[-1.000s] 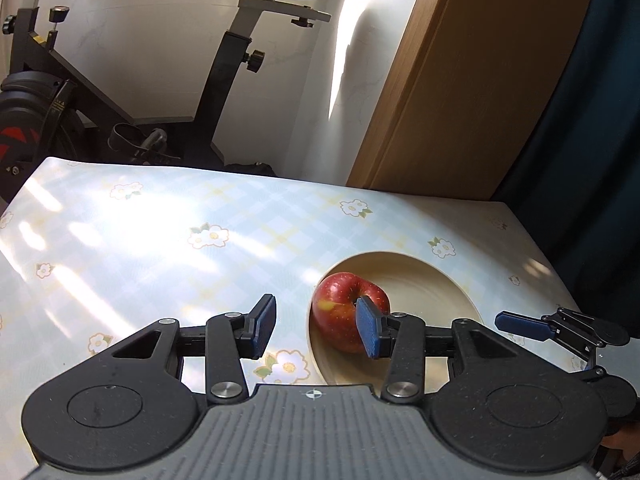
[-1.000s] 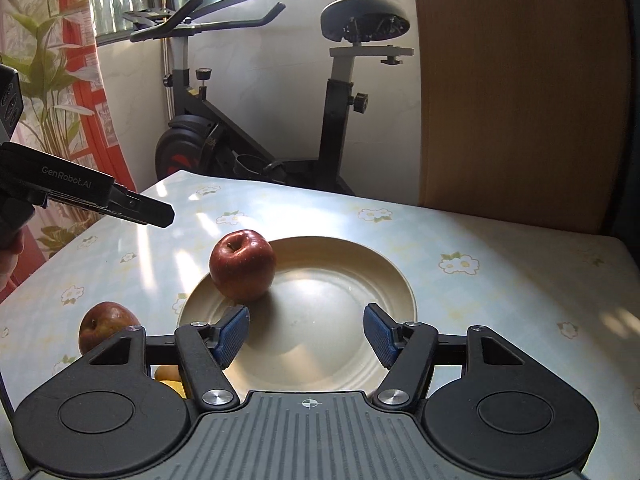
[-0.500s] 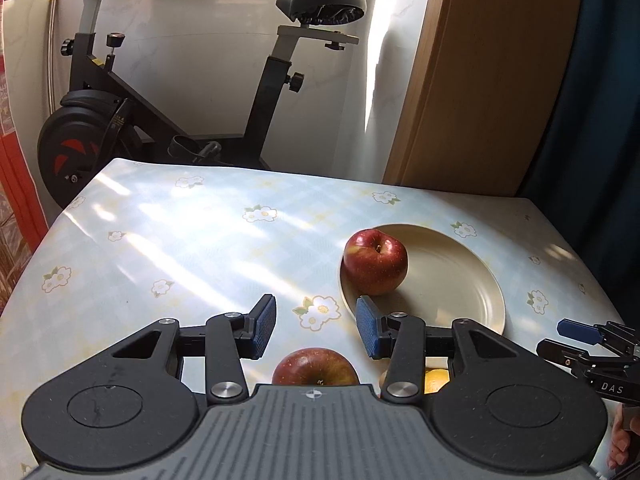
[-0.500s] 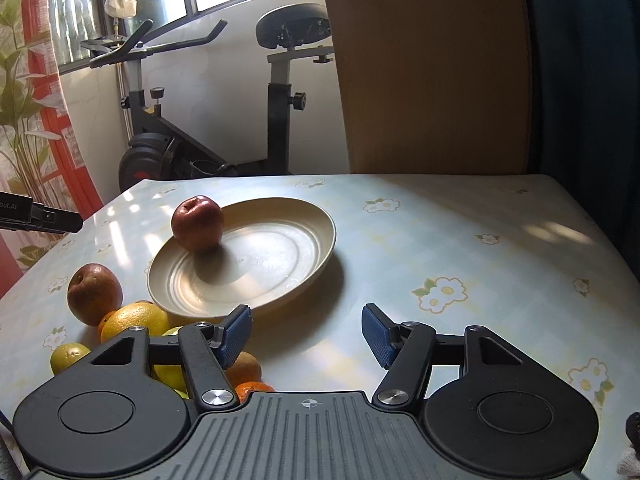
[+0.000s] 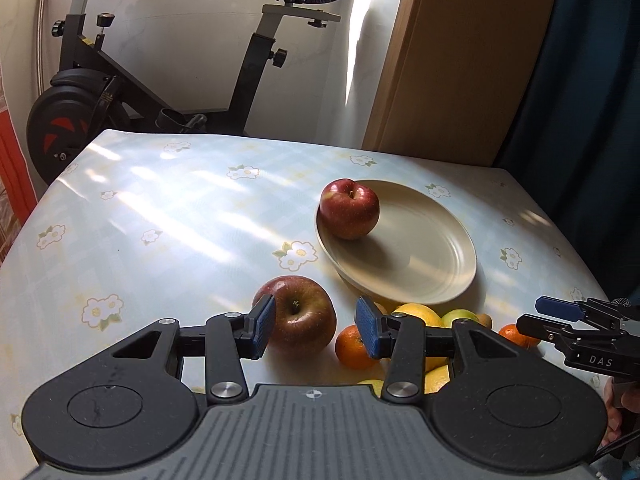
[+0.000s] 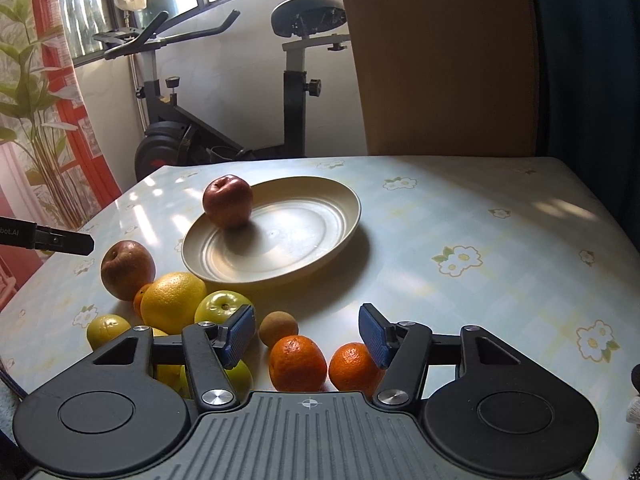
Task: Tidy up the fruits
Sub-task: 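Withdraw the left tool from the plate back to the fruit pile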
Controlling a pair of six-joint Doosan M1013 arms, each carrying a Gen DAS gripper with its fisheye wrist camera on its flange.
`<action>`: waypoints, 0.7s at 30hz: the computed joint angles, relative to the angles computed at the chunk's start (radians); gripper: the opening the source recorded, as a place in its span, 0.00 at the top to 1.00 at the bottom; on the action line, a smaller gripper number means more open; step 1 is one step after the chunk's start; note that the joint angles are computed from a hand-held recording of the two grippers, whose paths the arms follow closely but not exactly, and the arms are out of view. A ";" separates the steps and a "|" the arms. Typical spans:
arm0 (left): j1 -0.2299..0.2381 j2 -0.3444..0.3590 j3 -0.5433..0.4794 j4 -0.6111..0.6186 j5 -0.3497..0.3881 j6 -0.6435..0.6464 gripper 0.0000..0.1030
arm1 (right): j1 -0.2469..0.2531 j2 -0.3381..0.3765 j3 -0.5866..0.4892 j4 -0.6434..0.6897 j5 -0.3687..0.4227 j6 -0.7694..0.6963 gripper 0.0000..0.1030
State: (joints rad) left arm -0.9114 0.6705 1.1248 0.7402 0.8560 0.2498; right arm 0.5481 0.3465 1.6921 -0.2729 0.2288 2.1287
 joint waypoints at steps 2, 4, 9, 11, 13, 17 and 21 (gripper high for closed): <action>-0.003 -0.001 0.004 -0.004 -0.005 0.003 0.55 | 0.002 -0.004 0.005 0.015 0.000 -0.014 0.48; -0.006 -0.002 0.008 -0.005 -0.008 0.007 0.55 | 0.004 -0.006 0.005 0.021 0.005 -0.024 0.48; -0.011 -0.004 0.016 -0.013 -0.018 0.003 0.55 | 0.009 -0.010 0.009 0.012 0.014 -0.008 0.49; -0.011 -0.005 0.019 -0.027 -0.027 0.015 0.55 | 0.012 -0.012 0.010 -0.008 0.017 0.013 0.49; -0.008 -0.006 0.022 -0.064 -0.043 0.053 0.55 | 0.012 -0.013 0.009 -0.012 0.015 0.022 0.49; 0.003 -0.007 0.033 -0.172 -0.085 0.128 0.55 | 0.014 -0.012 0.006 -0.032 0.021 0.049 0.50; 0.010 -0.007 0.044 -0.244 -0.125 0.181 0.54 | 0.016 -0.015 0.006 -0.058 0.030 0.068 0.50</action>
